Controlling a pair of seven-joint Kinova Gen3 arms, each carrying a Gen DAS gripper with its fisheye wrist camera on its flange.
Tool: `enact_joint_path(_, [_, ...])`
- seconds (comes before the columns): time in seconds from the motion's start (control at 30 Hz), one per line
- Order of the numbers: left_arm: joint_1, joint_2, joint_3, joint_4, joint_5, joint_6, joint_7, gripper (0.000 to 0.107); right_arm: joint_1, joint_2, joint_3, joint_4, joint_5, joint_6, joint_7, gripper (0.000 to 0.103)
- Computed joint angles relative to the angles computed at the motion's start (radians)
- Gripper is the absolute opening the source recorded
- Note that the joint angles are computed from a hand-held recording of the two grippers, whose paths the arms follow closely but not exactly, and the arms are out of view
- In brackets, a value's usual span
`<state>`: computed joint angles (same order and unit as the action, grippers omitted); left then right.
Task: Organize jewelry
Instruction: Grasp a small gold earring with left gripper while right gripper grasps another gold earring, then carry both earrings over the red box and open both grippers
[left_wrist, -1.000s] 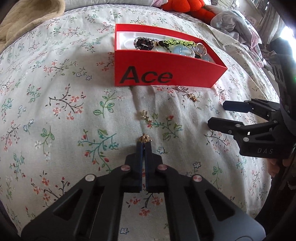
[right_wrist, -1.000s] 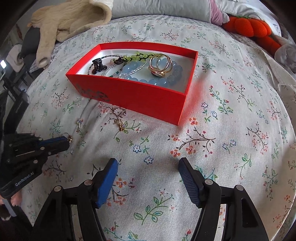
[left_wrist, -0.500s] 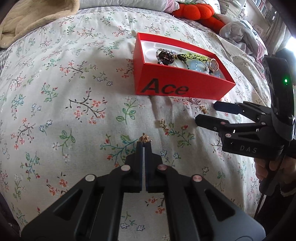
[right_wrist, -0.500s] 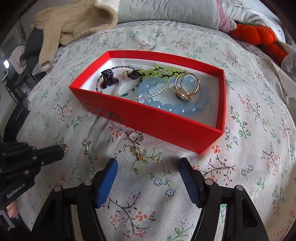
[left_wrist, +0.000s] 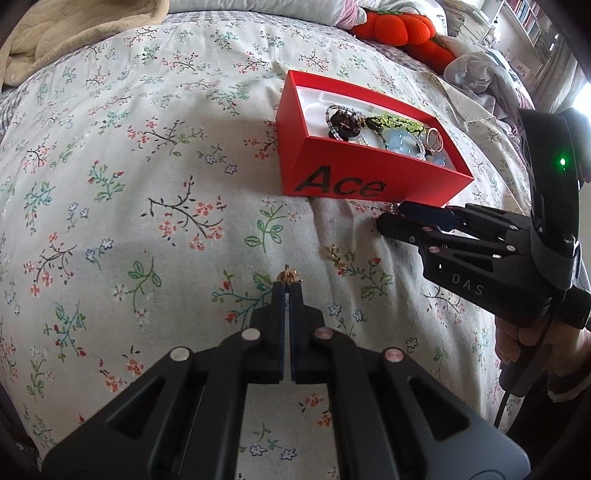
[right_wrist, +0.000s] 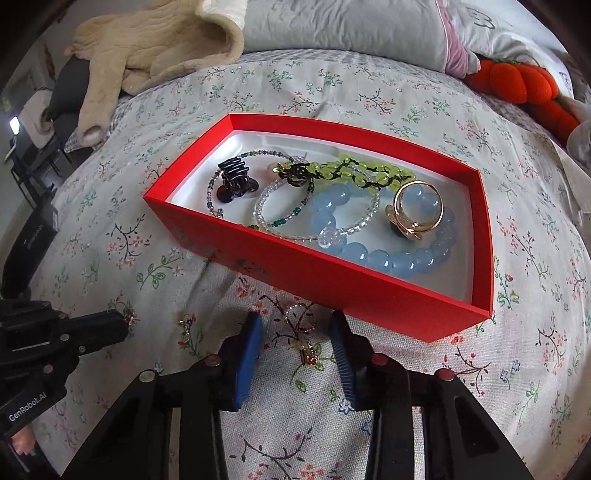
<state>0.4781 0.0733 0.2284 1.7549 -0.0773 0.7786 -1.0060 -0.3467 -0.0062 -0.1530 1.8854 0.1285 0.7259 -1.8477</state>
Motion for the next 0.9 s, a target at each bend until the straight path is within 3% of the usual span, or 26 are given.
enact_joint_path(0.2, [0.0, -0.001, -0.001, -0.003, 0.0, 0.003, 0.001, 0.002, 0.003, 0.002, 0.004, -0.003, -0.019, -0.002, 0.022, 0.017])
enact_joint_path(0.4, [-0.005, -0.008, -0.003, -0.002, 0.0, 0.002, 0.01, 0.002, 0.011, -0.004, 0.009, -0.005, -0.047, 0.003, 0.055, 0.017])
enact_joint_path(0.9, [-0.025, -0.028, -0.004, -0.037, 0.009, -0.021, 0.026, 0.002, 0.074, -0.099, 0.054, -0.027, -0.233, 0.068, 0.212, 0.016])
